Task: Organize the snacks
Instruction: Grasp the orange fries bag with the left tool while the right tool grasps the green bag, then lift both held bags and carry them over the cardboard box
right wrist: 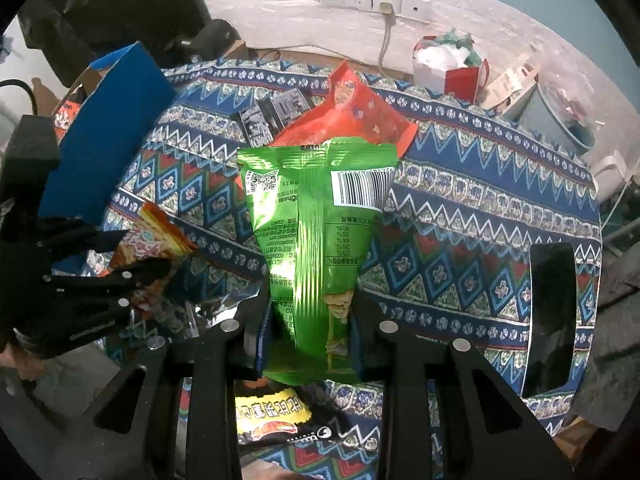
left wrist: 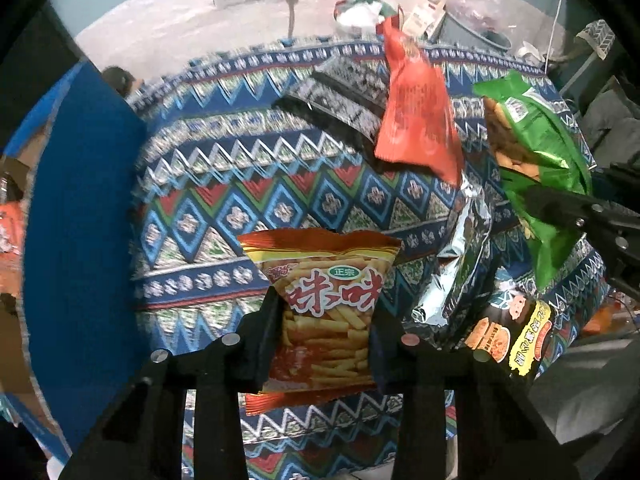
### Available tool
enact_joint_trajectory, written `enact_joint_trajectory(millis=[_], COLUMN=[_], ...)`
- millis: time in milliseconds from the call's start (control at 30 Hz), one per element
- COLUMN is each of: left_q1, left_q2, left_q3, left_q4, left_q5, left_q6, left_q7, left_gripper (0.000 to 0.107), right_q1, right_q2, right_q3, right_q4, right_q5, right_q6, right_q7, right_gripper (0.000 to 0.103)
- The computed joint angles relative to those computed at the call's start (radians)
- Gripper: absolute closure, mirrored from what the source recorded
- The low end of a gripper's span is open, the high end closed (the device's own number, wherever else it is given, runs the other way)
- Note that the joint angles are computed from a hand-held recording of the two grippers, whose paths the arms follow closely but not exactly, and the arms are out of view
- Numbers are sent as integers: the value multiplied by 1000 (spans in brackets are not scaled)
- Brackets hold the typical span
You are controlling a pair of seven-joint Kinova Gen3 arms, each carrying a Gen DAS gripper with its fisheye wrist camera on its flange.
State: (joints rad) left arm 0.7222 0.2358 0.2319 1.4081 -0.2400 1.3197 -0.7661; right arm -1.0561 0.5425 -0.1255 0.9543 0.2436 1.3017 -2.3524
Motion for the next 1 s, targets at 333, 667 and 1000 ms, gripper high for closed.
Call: enact_joint_trajectory(millis=[333,667,1000], left_q1=[49,73,67], left_q2=[-58,-79,-118], left_q3=[16,30,51], left_q4=[-37,-61,-64], left_q5=[-147,-255,-321], left_q6=[75,119,150], left_q7=[61,94,111], left_gripper=[69,69,69], right_q1=[-37,-72,-95], right_q2=[19,31,65], right_q3=[18,36,55], right_q4=[-85,-165,-266], right_q5=[35,59,60], right_q6=[22,8,12], right_q7=[10,27,50], right_gripper=[75,75,75])
